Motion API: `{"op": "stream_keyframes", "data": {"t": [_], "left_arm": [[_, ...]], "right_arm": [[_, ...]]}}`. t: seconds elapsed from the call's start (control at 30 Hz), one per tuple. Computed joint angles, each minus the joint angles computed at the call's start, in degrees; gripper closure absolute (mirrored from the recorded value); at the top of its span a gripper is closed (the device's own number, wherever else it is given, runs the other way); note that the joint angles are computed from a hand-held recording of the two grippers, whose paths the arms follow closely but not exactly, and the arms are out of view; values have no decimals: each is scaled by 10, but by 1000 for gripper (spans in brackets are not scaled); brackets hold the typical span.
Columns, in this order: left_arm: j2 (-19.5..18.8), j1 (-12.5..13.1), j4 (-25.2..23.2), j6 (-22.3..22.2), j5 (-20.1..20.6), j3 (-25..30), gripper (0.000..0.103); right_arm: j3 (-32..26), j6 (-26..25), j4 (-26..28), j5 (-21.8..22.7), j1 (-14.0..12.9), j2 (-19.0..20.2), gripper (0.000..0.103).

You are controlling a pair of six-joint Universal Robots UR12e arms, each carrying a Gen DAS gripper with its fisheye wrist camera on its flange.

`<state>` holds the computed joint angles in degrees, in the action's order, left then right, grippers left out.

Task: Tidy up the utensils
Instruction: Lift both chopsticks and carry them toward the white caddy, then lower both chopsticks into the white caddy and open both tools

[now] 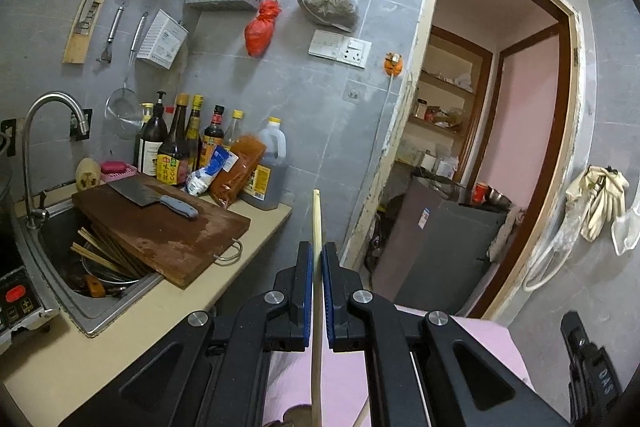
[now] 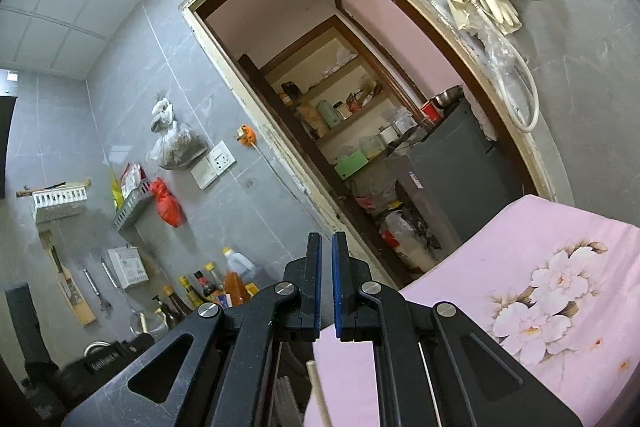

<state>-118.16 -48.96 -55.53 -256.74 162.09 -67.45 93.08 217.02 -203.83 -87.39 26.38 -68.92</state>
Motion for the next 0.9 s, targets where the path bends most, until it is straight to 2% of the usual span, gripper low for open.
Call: {"op": "stream_keyframes", "data": {"t": [0.23,0.37,0.47,0.53,0.6,0.67,0.77,0.9], "left_arm": [[5,-1,-7,-6,-19,-5,98],[9,0,11,-3,-32,-15,98],[8,0,35,16,-42,-20,98],[7,0,46,23,-44,-23,98],[6,0,52,27,-49,-23,98],[6,-1,53,33,-52,-24,98],[8,-2,47,38,-52,-26,98],[13,-2,45,54,-72,-31,98]], "right_arm": [[10,-9,18,26,-7,-9,98],[28,-30,61,44,-17,-26,98],[45,-64,129,40,-28,-42,98],[48,-71,184,41,-36,-49,93],[45,-78,264,69,-50,-52,80],[35,-91,344,115,-64,-47,79],[17,-152,424,145,-67,-36,79],[-3,-236,481,165,-59,-22,79]]}}
